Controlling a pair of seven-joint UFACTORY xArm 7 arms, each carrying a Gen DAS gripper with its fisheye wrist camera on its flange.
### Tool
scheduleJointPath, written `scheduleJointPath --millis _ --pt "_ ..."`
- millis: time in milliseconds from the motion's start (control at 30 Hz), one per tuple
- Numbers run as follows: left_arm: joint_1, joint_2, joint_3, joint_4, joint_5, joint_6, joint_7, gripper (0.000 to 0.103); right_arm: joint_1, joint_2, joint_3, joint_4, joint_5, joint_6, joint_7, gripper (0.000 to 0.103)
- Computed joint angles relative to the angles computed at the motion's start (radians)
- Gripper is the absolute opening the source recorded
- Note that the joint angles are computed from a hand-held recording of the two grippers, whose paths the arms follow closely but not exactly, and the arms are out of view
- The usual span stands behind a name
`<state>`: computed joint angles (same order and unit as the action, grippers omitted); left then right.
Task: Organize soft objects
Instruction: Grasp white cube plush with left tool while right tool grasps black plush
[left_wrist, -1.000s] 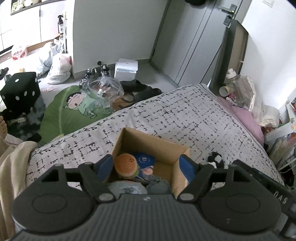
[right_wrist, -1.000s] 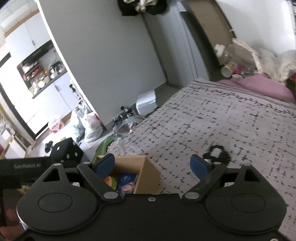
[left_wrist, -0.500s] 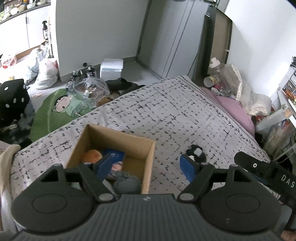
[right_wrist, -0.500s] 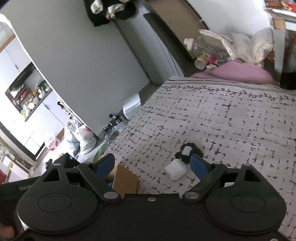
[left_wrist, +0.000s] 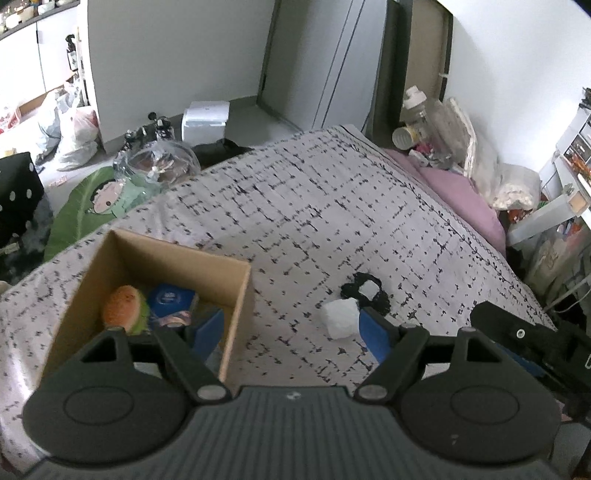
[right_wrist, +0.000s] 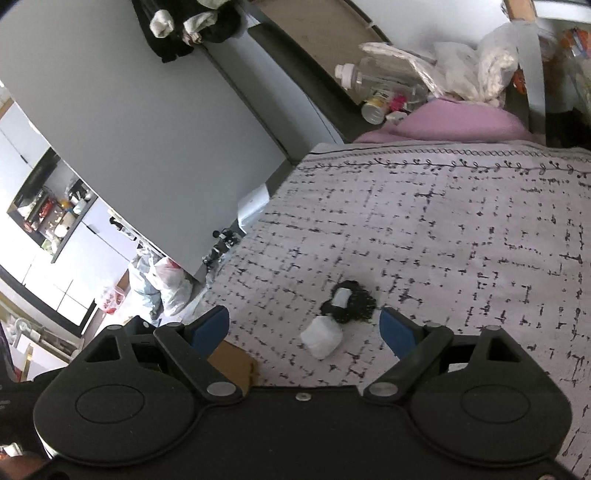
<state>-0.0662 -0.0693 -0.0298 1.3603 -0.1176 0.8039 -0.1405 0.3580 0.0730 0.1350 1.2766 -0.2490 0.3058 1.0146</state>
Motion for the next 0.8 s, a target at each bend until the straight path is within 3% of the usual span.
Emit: scheduleJointPath --millis 433,800 --pt "-0.039 0.143 -0.029 0.052 -0.013 -0.036 -0.046 0.079 -0.032 0.033 -0.017 -0.045 0.094 -0.057 0.003 0.086" --pt "-0.047 0.272 -0.036 0.104 -0.034 -0.059 -0.07 0.078 -0.028 0.183 -0.023 0.064 0.182 -0.051 -0.054 0.072"
